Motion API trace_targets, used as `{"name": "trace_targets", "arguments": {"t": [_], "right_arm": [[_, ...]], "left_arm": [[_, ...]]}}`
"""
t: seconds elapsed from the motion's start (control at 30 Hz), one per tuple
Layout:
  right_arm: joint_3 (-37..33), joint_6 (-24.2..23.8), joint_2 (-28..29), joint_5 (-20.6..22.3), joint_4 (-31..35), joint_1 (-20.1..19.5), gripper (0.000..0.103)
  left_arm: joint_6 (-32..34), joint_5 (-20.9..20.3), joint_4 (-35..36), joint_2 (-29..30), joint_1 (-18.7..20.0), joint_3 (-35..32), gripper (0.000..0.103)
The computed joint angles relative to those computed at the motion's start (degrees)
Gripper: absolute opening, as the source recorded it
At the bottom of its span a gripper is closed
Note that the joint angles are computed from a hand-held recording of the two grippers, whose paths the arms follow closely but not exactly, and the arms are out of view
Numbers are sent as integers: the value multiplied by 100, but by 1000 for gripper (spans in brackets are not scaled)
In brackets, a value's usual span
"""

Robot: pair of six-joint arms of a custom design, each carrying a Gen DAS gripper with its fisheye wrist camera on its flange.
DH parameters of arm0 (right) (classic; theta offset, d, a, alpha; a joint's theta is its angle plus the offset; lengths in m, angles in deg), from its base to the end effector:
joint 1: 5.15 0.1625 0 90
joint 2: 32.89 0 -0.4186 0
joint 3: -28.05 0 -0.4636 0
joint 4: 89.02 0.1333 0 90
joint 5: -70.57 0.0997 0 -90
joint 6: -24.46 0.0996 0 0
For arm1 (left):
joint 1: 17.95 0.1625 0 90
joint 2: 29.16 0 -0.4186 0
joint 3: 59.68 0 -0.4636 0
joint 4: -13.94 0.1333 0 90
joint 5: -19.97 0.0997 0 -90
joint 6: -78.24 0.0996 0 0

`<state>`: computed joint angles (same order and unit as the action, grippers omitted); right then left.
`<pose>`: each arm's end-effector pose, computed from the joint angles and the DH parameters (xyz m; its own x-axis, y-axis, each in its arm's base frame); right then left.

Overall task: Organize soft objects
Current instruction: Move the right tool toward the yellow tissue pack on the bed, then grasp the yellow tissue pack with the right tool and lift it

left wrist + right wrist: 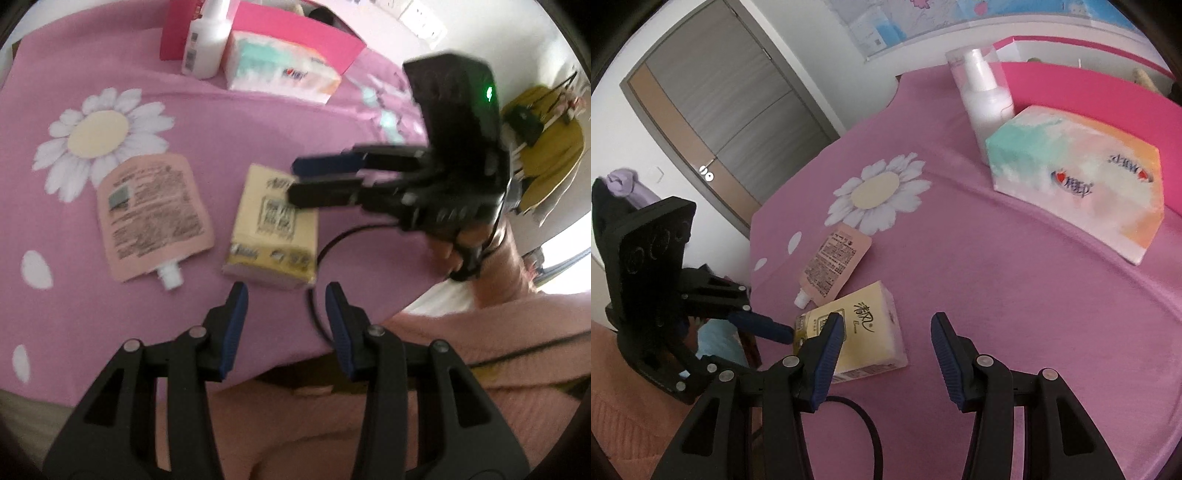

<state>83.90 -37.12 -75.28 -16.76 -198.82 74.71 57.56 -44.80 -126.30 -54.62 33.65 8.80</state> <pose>-0.0174 -0.8808 0.2489 -0.6223 -0.7792 0.0751 -0.7823 0.6158 -0.0933 -0.3760 -0.7574 -0.0507 -0.9120 0.2118 -0.3512 0.3144 0.9110 -0.2669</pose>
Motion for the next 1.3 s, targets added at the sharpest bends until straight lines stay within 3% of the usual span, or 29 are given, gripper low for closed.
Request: {"name": "trace_targets", "arguments": {"t": [0.17, 0.3, 0.5, 0.63, 0.9, 1.3], "right_arm": [[-46, 81, 23, 81, 188, -39, 41], [112, 254, -87, 162, -149, -103, 37], [185, 628, -236, 359, -517, -239, 36], [148, 959, -234, 421, -736, -304, 36], [-135, 1457, -73, 627, -755, -401, 37], [155, 1448, -333, 718, -1158, -425, 36]], "left_arm": [[176, -1, 7, 263, 37, -435, 45], [369, 109, 148, 565, 78, -963, 45], [743, 217, 584, 1170, 163, -2053, 36], [816, 55, 839, 1519, 248, -2686, 31], [943, 82, 1121, 1772, 258, -3167, 29], [1139, 82, 1181, 1946, 210, -3513, 29]]}}
